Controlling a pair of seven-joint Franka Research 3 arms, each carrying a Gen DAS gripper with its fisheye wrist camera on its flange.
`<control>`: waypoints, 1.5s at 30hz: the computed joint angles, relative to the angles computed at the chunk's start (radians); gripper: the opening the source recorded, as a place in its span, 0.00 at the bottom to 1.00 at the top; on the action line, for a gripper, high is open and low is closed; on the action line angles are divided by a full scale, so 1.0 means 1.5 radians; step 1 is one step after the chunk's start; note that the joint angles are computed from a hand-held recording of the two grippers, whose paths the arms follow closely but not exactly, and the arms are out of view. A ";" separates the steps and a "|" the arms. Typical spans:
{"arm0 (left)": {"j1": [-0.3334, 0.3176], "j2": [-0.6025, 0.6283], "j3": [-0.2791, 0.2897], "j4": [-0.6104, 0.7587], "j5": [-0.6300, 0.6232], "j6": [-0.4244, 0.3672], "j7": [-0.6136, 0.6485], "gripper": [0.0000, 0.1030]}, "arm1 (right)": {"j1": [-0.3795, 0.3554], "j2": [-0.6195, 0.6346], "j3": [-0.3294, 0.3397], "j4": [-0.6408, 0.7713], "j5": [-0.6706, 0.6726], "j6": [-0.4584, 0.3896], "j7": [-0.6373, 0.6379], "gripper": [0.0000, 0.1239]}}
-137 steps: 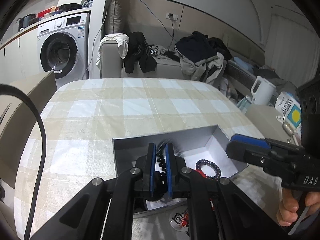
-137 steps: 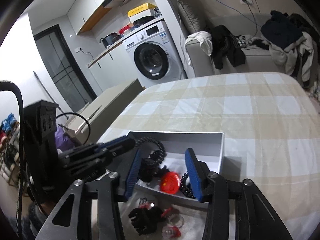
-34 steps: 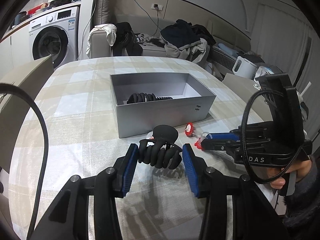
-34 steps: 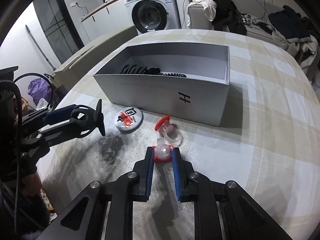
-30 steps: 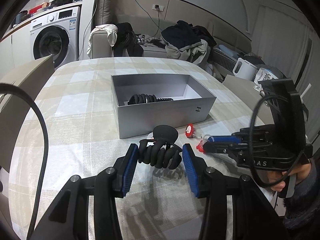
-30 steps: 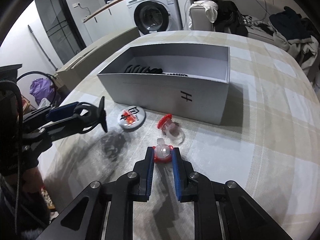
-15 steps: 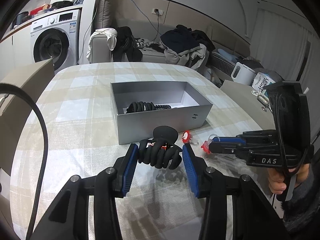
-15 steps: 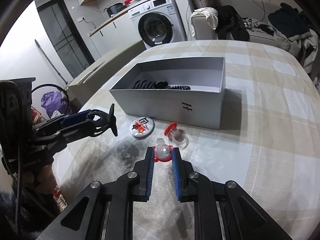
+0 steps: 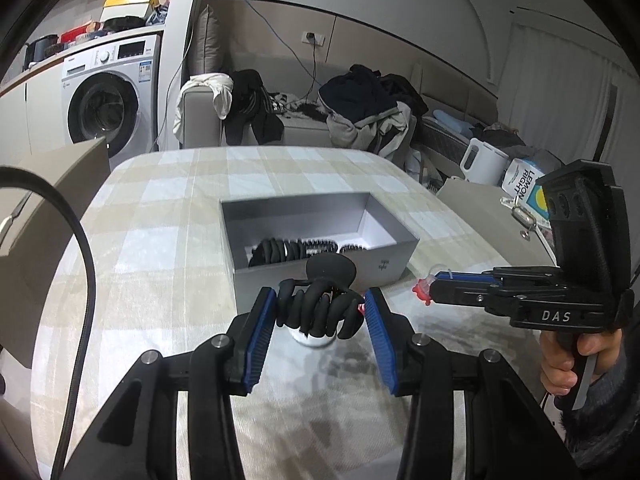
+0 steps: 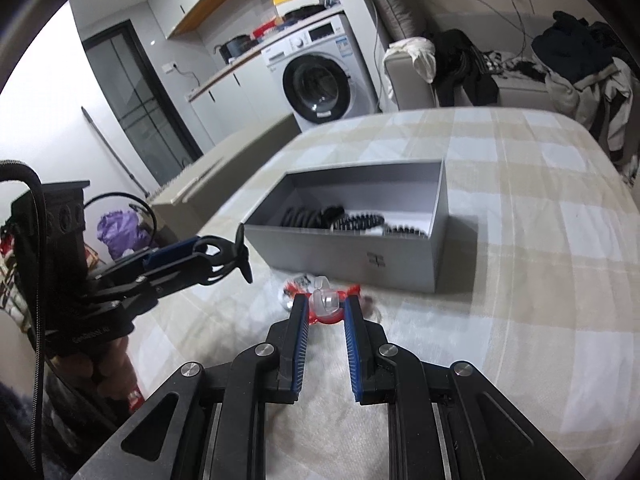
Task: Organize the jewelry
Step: 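Carry the claw clip with the left gripper while the right gripper carries the red clip to the box, then open the left gripper over the box while the right gripper releases the red clip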
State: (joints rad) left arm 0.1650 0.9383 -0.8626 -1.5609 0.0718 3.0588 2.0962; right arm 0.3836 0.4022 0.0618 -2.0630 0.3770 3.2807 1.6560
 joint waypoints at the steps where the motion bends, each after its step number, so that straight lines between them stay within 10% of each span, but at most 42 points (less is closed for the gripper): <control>1: -0.002 0.001 -0.001 0.003 0.000 0.002 -0.001 0.38 | 0.001 -0.002 -0.002 0.000 0.001 0.005 0.001 0.13; 24: -0.066 0.041 0.016 0.126 0.011 0.008 0.001 0.38 | 0.002 0.003 -0.022 0.054 0.031 0.045 -0.008 0.14; 45: -0.193 0.071 0.154 0.277 -0.052 -0.046 -0.028 0.38 | 0.006 0.057 -0.054 0.133 0.026 -0.009 0.020 0.14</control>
State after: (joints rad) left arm -0.1243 1.0455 -0.6313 -1.1455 -0.0064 2.9902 2.0544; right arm 0.3931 0.4875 -0.0187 -1.8631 0.4159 3.2667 1.6862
